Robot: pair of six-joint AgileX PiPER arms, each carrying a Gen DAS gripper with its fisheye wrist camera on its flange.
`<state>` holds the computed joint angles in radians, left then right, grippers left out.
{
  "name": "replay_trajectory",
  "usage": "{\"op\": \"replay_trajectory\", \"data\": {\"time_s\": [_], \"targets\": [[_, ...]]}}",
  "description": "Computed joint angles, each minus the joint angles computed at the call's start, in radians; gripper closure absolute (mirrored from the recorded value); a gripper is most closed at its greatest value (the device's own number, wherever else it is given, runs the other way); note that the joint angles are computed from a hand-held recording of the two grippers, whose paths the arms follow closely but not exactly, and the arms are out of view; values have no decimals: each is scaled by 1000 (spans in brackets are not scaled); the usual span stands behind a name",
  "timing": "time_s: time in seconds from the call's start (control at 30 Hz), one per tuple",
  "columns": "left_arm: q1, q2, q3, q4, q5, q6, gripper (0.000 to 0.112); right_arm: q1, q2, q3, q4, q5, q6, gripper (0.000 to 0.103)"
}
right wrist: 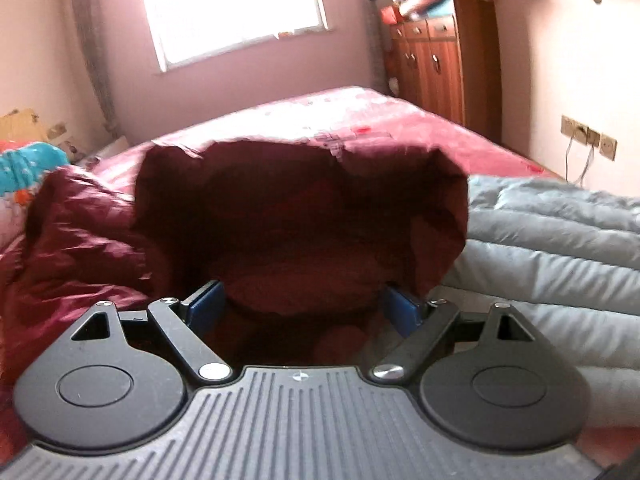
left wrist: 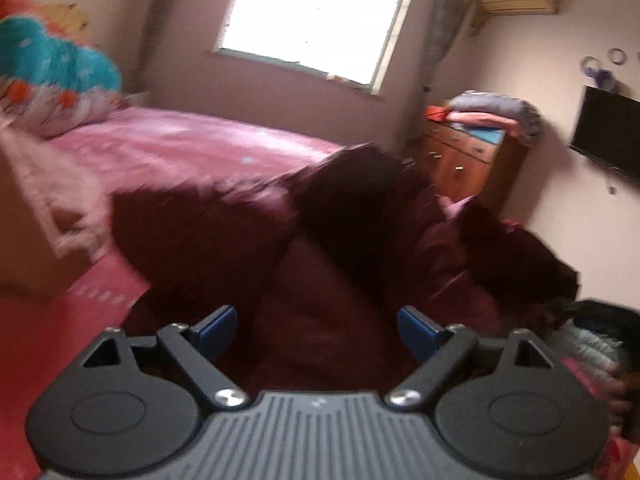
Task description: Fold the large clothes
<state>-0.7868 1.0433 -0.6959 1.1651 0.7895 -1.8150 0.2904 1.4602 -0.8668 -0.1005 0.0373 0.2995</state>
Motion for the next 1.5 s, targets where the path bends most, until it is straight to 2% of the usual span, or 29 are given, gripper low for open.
{"op": "replay_trajectory", "data": {"time_s": [0.07,0.2,0.27,0.33,0.4,0.5,0.63,0.73,0.8,0.87,0.93,1.03,1.13,1.3,1.4,1.5], "targets": [[49,-30,40,-36,-52,-2,24,26,-118,66,198,37,-200,0],[84,-59,83,-33,-58,-16,24,113,-302,172,568,102,-590,0],[118,-92,119,-38,-92,-28,24,171,-369,201,612,152,-652,0],[114,-118,146,-45,-82,-36,24,239,-401,207,608,198,-660,0],[108,-140,181,-46,-76,-65,24,325,-405,169,502,256,-580,0],[150,-157,226,-50,-135,-93,24,468,-370,132,357,314,-545,0],[173,-177,249,-45,-195,-82,24,638,-267,32,107,454,-495,0],[169,-199,269,-8,-224,-108,23,639,-153,-44,52,527,-637,0],[184,-208,281,6,-260,-118,23,643,-83,-99,4,605,-648,13],[203,-211,289,1,-293,-112,23,645,-53,-111,-48,668,-609,44],[217,-212,294,-6,-314,-109,23,629,-33,-112,-94,699,-578,61],[254,-220,298,-26,-357,-92,23,606,-44,-87,-114,704,-514,69],[299,-235,303,-40,-397,-84,22,593,-68,-71,-88,666,-417,83],[321,-287,316,-36,-376,-114,18,497,-121,-142,324,644,-513,88],[342,-326,324,-65,-353,-102,18,463,-110,-196,601,638,-606,88],[386,-381,334,-113,-341,-57,18,412,-75,-252,893,667,-726,88]]}}
